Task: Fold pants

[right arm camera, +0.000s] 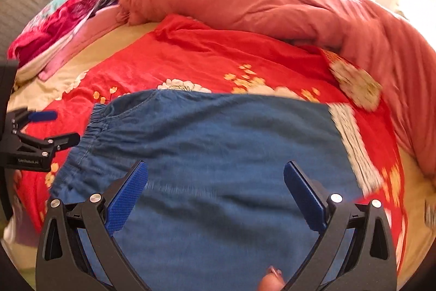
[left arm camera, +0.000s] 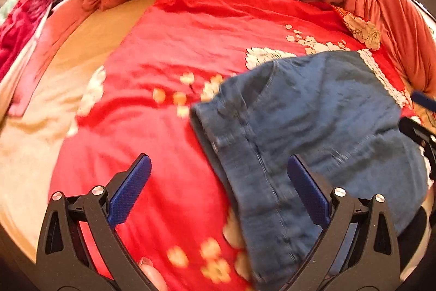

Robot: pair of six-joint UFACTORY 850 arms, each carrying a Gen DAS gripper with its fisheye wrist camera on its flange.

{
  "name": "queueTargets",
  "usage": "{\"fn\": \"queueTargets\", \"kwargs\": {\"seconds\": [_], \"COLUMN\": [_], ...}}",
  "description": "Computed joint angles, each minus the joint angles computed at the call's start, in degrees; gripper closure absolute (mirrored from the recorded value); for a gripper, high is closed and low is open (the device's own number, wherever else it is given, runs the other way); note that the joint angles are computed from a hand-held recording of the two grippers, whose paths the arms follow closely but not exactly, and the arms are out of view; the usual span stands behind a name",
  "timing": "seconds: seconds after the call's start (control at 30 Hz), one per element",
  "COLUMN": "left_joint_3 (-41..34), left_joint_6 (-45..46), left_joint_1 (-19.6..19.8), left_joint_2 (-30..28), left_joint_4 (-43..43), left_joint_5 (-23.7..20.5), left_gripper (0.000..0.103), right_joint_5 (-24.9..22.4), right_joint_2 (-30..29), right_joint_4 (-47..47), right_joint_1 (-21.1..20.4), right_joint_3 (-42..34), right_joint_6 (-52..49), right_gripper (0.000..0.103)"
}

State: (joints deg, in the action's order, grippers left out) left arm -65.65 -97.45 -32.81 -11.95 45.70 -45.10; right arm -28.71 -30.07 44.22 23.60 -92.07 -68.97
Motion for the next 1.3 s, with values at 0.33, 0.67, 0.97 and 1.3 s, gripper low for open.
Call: {"fn": "queueTargets", "kwargs": {"seconds": [0.33, 0.67, 0.97, 1.3], "left_joint_3": [-1.71, -1.96, -0.8, -0.48], "left_joint_6": [9.67, 9.83, 5.47, 4.19], "left_joint_1": [8.0, 7.21, 3.03, 1.8], "left_joint_2": [-4.38, -4.06, -0.83, -0.24], "left_joint_4": [-5.19, -2.47, 4.31, 5.72], "left_joint_5": [8.98, 10.71, 10.76, 9.38], "left_gripper": [0.031, 0.078, 0.082, 0.083], "right_joint_5": [-10.28, -15.56, -11.95, -18.12], "right_joint_2": [-16.68, -25.03, -22.27, -20.89], "right_joint_4": [-15.58, -19.77, -14.83, -9.0], "right_joint_1": [4.37, 7.29, 8.32, 7.05], "right_joint_3": [-24.38, -37.33, -31.97, -27.95], "right_joint_6": [9.3, 9.56, -12.01, -17.47], "right_gripper": [0.004, 0.004, 0.006, 0.082]}}
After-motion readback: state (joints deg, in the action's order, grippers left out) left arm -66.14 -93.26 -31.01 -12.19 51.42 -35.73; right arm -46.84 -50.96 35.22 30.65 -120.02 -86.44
